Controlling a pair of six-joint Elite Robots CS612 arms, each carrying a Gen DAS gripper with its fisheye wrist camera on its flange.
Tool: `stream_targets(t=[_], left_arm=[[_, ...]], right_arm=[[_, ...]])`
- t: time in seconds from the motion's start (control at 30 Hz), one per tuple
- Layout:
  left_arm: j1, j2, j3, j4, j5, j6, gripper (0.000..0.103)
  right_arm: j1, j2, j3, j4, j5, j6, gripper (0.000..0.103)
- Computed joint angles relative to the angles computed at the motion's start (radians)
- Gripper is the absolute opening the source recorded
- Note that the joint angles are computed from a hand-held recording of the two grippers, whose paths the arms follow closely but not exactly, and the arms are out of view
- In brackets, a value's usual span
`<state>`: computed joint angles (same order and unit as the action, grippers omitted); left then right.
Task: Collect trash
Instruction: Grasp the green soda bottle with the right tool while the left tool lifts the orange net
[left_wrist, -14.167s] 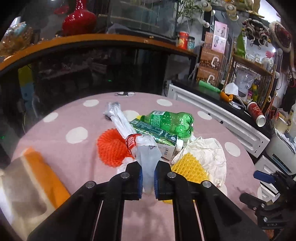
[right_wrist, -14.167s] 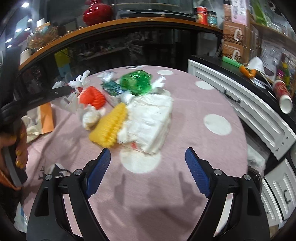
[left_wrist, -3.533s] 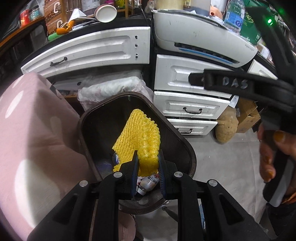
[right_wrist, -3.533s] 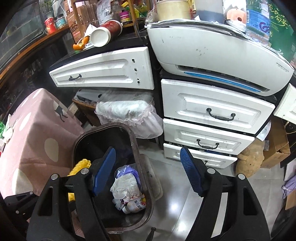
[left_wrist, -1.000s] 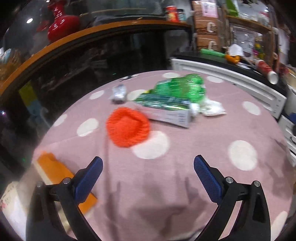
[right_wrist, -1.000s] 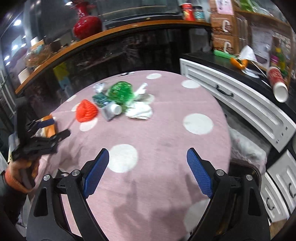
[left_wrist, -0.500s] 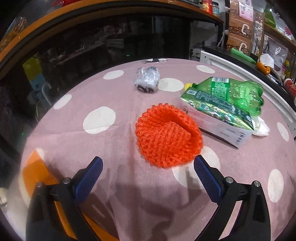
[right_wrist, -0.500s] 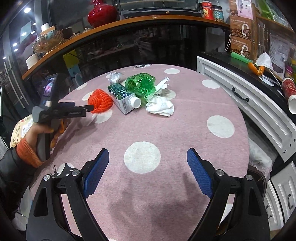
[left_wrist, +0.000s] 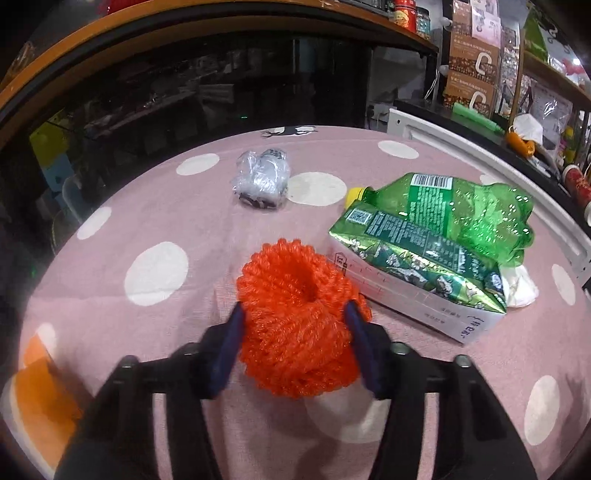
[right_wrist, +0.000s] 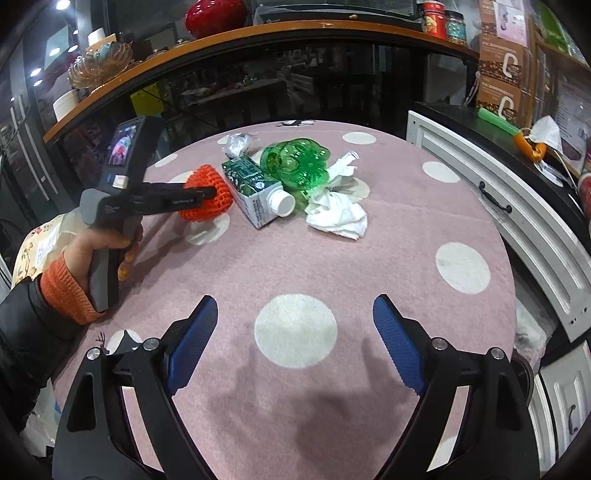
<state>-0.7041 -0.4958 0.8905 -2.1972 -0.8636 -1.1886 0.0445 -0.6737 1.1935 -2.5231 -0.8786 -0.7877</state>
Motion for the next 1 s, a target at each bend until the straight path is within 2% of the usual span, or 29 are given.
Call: stream_targets(t=[0.03,0.07,0.17,0.33,0.43,0.57,0.73,0.87,1.0], left_arm=[[0.0,-0.003,0.007,-0.014,-0.006,-0.003,0.033],[0.0,-0.008,0.02,-0.031,-0.008,-0.015,0.028],[-0.006,-0.025,0.048,-0.045,0.003,-0.054,0.023],[-0.033,-0.071,0.123,-0.1,0.038,-0.1,0.022],[-0.051,-0.094,0.165,-0.137,0.053,-0.113,0.022],[-0.083,-0.112,0.196,-0.123,0.11,-0.109,0.022],[-0.106,-0.122,0.225,-0.17,0.136,-0.084,0.022],[-0.112,-0.119,0.232,-0.223,0.125,-0.051,0.022],[-0.117,-0.113,0.232,-0.254,0.129,-0.027,0.022]], right_arm=[[0.003,0.003,-0.006,0.004,-0.001,-0.004,0.085],[0.006,0.005,-0.012,0.01,-0.003,-0.009,0.085],[0.016,0.014,-0.032,0.033,-0.008,-0.023,0.085],[0.036,0.032,-0.076,0.1,-0.009,-0.056,0.085],[0.049,0.042,-0.108,0.152,-0.003,-0.105,0.085],[0.07,0.056,-0.153,0.207,-0.007,-0.168,0.085],[0.094,0.078,-0.198,0.141,-0.036,-0.141,0.085],[0.113,0.114,-0.28,0.121,-0.078,-0.114,0.085],[0.137,0.178,-0.427,0.19,-0.14,-0.104,0.085]])
